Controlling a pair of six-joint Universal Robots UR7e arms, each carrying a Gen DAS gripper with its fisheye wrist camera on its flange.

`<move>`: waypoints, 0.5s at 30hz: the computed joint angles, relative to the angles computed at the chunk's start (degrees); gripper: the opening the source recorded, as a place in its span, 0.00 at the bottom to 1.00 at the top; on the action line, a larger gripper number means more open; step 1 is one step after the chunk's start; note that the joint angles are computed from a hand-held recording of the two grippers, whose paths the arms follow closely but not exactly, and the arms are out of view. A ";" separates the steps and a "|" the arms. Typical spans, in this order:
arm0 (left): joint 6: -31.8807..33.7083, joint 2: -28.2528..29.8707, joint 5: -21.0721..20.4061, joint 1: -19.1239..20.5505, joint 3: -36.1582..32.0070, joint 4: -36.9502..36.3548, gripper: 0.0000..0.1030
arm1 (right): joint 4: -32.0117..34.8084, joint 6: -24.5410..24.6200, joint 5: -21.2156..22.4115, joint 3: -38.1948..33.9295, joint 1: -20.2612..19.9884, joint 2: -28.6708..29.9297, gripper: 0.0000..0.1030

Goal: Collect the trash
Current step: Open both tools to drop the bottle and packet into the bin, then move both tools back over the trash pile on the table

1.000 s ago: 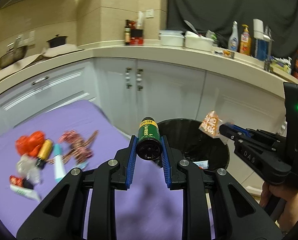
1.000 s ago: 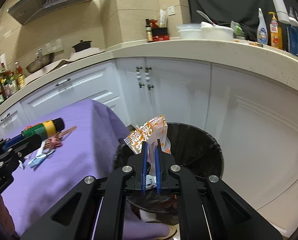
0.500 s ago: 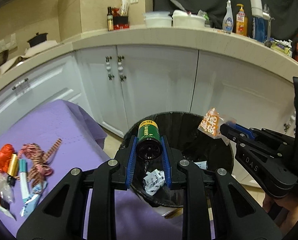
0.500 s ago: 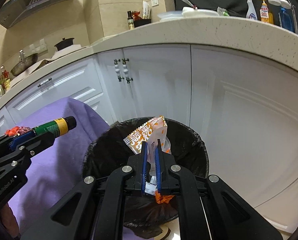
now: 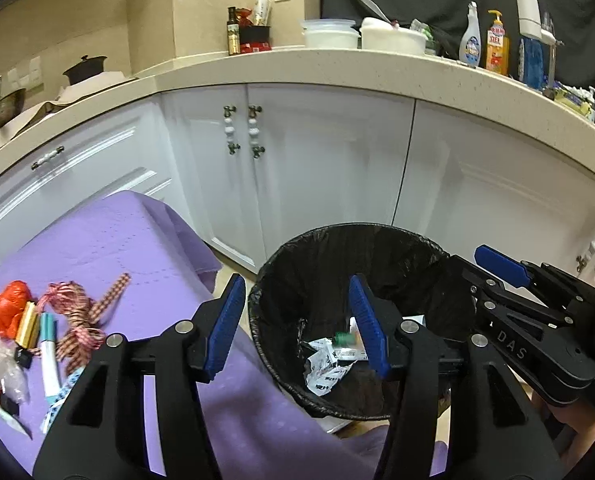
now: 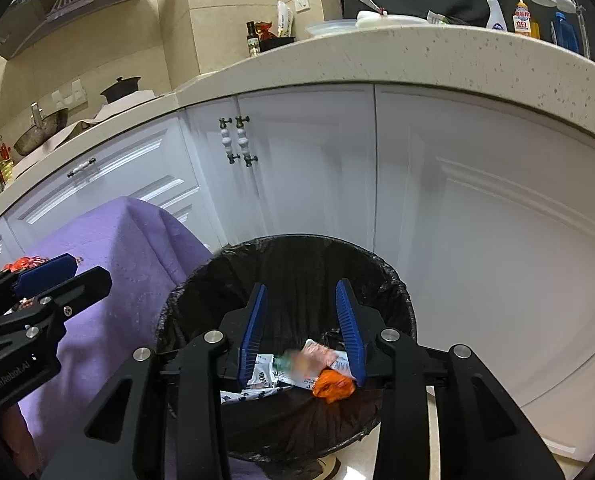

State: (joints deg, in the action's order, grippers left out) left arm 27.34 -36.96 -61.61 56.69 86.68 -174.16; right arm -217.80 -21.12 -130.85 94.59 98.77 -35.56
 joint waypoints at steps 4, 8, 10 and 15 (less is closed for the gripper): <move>-0.36 -2.37 0.58 0.08 1.98 -0.67 0.52 | 0.03 -0.23 0.09 -0.31 1.47 0.35 0.39; -0.72 -5.75 2.07 0.52 5.10 -2.96 0.57 | 0.89 -0.65 0.59 -1.31 3.06 1.30 0.41; -1.28 -7.32 2.94 0.82 6.11 -3.35 0.57 | 1.77 -0.71 1.02 -2.03 3.85 1.94 0.42; -2.41 -11.89 5.87 2.18 9.23 -5.02 0.57 | 5.50 -0.16 3.02 -4.57 6.16 4.29 0.43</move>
State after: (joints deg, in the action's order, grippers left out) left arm 24.93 -48.86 -55.75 58.87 95.91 -179.18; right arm -212.31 -21.27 -127.84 90.02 104.94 -31.26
